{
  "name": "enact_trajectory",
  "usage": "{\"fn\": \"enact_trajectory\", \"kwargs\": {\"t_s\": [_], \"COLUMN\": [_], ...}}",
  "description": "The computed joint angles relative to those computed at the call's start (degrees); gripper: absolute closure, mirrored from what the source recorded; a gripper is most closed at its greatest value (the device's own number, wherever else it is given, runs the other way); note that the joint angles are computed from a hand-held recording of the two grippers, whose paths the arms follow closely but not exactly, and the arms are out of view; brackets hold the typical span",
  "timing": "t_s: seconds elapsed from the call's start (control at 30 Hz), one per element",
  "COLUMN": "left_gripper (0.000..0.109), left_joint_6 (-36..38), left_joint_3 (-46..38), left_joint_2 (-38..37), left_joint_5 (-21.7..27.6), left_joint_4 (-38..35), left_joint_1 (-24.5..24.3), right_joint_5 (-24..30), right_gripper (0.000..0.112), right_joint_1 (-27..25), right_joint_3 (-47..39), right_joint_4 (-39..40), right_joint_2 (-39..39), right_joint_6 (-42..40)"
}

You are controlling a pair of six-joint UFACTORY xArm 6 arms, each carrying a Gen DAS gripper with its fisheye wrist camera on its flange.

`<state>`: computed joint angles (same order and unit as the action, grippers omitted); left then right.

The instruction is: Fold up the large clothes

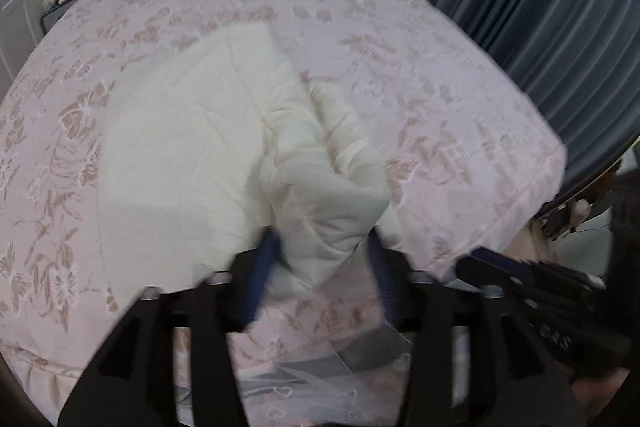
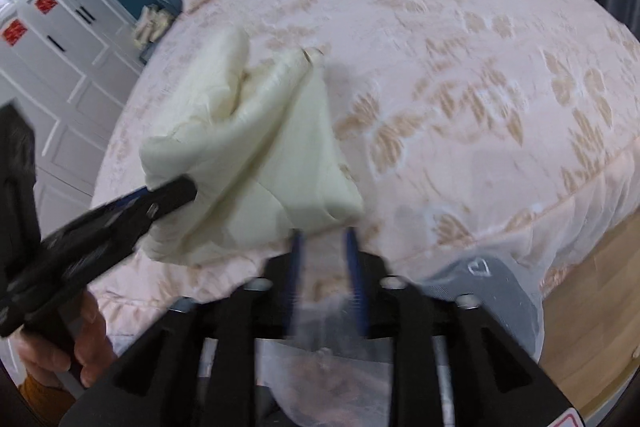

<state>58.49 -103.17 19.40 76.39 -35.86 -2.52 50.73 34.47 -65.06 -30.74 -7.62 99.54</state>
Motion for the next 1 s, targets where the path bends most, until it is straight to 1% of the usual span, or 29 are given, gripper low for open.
{"fn": "enact_trajectory", "kwargs": {"t_s": [0.03, 0.07, 0.1, 0.13, 0.17, 0.2, 0.27, 0.3, 0.37, 0.43, 0.47, 0.5, 0.53, 0.57, 0.6, 0.67, 0.77, 0.9, 1.0], "left_gripper": [0.034, 0.032, 0.031, 0.031, 0.031, 0.031, 0.031, 0.031, 0.031, 0.031, 0.032, 0.032, 0.032, 0.032, 0.032, 0.034, 0.036, 0.038, 0.039], "left_joint_6": [-0.3, -1.1, -1.6, -2.4, -3.4, -4.1, -5.8, -6.8, -8.1, -9.0, -9.3, -9.8, -10.1, -9.8, -9.6, -9.4, -9.5, -9.2, -8.4], "left_joint_3": [-2.1, -4.3, -5.9, -7.9, -8.7, -8.4, -7.8, -7.7, -8.5, -7.6, -7.7, -8.2, -8.0, -7.6, -6.6, -5.7, -5.0, -3.9, -1.4], "left_joint_2": [0.4, 1.1, 1.7, 2.7, 3.2, 3.2, 4.0, 4.4, 6.1, 6.4, 6.8, 7.2, 7.2, 7.0, 6.4, 6.0, 5.7, 5.2, 3.8], "left_joint_5": [2.6, 5.0, 6.4, 7.4, 6.4, 4.7, -1.1, -3.2, -5.2, -7.9, -8.1, -8.4, -8.7, -8.8, -9.5, -10.3, -10.8, -11.4, -13.0], "left_joint_4": [-1.8, -3.5, -4.3, -4.7, -4.4, -3.7, -0.4, 1.5, 4.1, 7.1, 7.7, 8.3, 8.9, 9.1, 9.6, 10.1, 10.4, 10.8, 11.4], "left_joint_1": [1.9, 3.9, 5.1, 6.5, 7.4, 7.5, 7.3, 7.1, 7.0, 6.5, 6.5, 6.6, 6.6, 6.7, 6.7, 6.3, 5.7, 4.2, 2.7], "right_joint_5": [0.4, 0.8, 1.1, 0.9, 0.4, -0.7, -1.6, -1.6, -1.3, -1.7, -2.0, -1.6, -0.4, 1.6, 3.8, 3.6, 3.7, 5.9, 7.1], "right_gripper": [0.065, 0.061, 0.059, 0.055, 0.051, 0.049, 0.048, 0.048, 0.048, 0.048, 0.048, 0.05, 0.058, 0.073, 0.081, 0.092, 0.094, 0.095, 0.096], "right_joint_1": [0.2, 0.3, 0.4, 0.1, -0.3, -0.9, -2.3, -3.2, -4.6, -5.9, -6.4, -6.8, -6.9, -6.8, -6.7, -6.7, -6.1, -5.2, -4.9], "right_joint_3": [-1.8, -3.4, -5.6, -7.5, -9.5, -11.9, -16.7, -19.7, -24.5, -28.2, -29.6, -31.2, -32.4, -34.3, -35.8, -34.5, -31.2, -26.4, -22.0], "right_joint_4": [-1.6, -3.1, -4.8, -5.9, -6.5, -6.9, -5.4, -3.6, 0.3, 5.1, 7.2, 9.3, 10.3, 10.9, 10.9, 10.9, 9.7, 7.3, 6.8], "right_joint_2": [0.6, 1.2, 2.0, 3.1, 4.3, 6.0, 9.9, 12.4, 16.6, 20.3, 21.8, 23.6, 24.7, 26.2, 27.2, 26.5, 23.6, 19.5, 16.6], "right_joint_6": [-0.2, -0.5, -1.1, -2.0, -3.2, -4.7, -8.2, -10.6, -14.8, -18.8, -20.2, -22.0, -23.0, -24.3, -25.3, -25.8, -24.5, -21.2, -18.6]}}
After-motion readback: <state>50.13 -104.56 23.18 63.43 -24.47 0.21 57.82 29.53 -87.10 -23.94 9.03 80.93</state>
